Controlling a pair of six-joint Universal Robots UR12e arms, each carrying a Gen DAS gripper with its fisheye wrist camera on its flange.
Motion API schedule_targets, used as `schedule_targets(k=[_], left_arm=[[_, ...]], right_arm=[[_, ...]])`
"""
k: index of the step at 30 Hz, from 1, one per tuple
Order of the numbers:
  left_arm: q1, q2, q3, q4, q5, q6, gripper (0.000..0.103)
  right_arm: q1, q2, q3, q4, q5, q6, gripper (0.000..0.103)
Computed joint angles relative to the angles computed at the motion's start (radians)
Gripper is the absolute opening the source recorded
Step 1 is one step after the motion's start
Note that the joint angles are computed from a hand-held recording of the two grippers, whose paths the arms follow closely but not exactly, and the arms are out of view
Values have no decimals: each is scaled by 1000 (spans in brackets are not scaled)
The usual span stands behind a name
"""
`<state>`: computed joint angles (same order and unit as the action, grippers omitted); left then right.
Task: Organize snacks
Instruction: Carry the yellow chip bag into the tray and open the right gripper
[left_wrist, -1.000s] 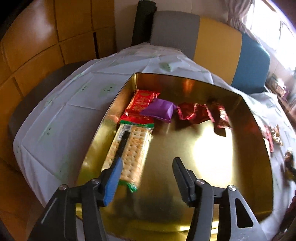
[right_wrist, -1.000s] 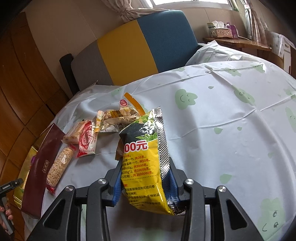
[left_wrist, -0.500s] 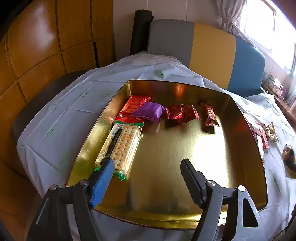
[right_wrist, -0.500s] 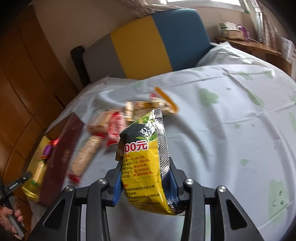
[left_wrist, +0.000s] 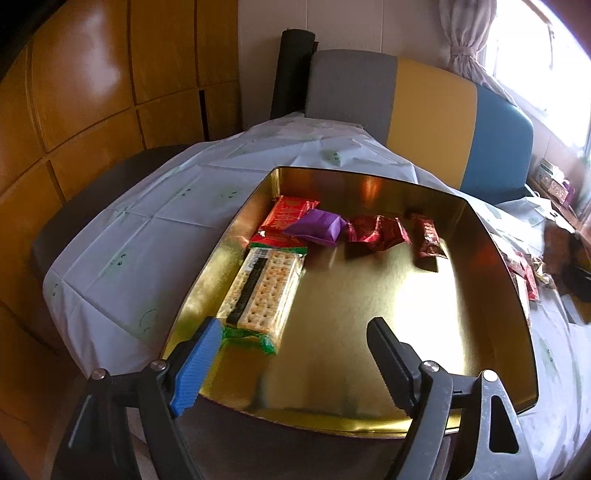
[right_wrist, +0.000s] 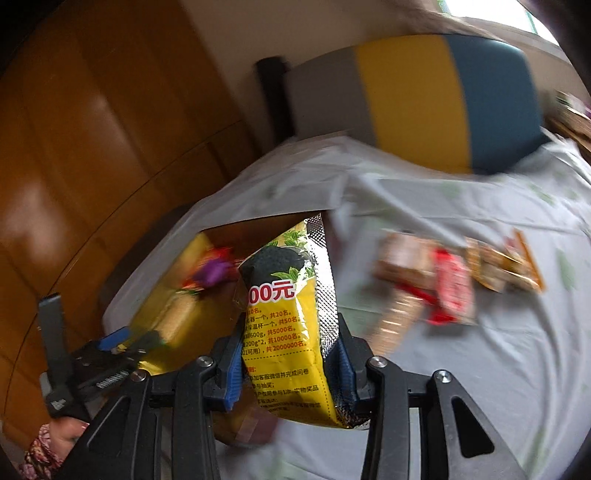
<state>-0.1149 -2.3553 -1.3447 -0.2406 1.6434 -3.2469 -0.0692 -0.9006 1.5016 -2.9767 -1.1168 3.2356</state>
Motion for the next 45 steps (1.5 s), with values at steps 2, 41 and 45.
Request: schedule_targets(k=[2,41,45], left_arm=[[3,3,-6,8,0,-4,81],[34,20,-21,17,39,-112,81],[31,22,-24,17,41,-109,81]], right_arm=[[20,13,-41,72,17,-43,42],[133,214,-414,444,-97,35,49],[130,203,-392,428,-73,15,40]])
